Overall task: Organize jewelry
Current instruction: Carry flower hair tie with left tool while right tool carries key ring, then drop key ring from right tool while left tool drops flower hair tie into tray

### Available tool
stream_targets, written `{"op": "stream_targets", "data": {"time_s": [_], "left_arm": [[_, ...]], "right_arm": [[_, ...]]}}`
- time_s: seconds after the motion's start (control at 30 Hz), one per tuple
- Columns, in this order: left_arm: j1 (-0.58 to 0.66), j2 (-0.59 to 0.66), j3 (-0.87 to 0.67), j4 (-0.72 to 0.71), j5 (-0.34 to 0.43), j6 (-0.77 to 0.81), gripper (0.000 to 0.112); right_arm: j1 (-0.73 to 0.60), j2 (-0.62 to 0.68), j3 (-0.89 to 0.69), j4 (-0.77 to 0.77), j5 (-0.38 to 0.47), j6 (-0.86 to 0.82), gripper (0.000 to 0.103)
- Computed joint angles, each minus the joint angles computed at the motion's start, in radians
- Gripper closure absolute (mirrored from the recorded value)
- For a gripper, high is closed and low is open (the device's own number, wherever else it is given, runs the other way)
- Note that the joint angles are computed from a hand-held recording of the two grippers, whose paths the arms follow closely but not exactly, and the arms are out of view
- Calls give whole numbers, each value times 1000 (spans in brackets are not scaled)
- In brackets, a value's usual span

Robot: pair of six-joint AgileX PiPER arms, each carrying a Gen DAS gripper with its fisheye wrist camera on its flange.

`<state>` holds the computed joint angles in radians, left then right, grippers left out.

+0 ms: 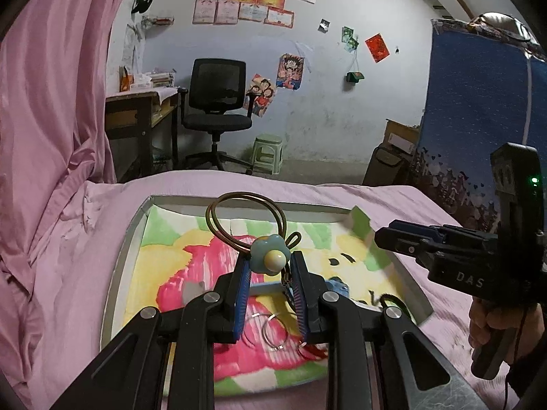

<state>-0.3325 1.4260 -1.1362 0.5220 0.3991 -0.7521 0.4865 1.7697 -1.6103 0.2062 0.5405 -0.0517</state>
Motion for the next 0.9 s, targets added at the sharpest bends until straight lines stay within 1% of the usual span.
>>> {"op": "stream_targets", "data": {"time_s": [0.07, 0.13, 0.23, 0.37, 0.67, 0.77, 0.83, 0.9], "left_arm": [[17, 27, -26, -45, 8, 41, 90], [35, 52, -54, -95, 24, 88, 90], [53, 90, -98, -159, 54, 152, 90], [71, 152, -177, -235, 120, 226, 90], [74, 239, -307, -282, 249, 286, 90], [76, 278, -364, -281, 307, 285, 90], [84, 292, -385, -297, 329, 293, 90], [93, 312, -410, -311, 357, 298, 90]], "right_arm": [[-13, 34, -44, 2, 32, 5, 74], [-22, 96, -131, -11, 99, 38, 74], [-30, 165, -220, -23, 166, 81, 74], [-29, 223, -285, -35, 217, 110, 74], [-23, 334, -450, -73, 352, 147, 74], [-20, 386, -542, -89, 418, 161, 74], [-16, 425, -606, -99, 470, 170, 74], [-13, 450, -643, -108, 498, 174, 74]]}}
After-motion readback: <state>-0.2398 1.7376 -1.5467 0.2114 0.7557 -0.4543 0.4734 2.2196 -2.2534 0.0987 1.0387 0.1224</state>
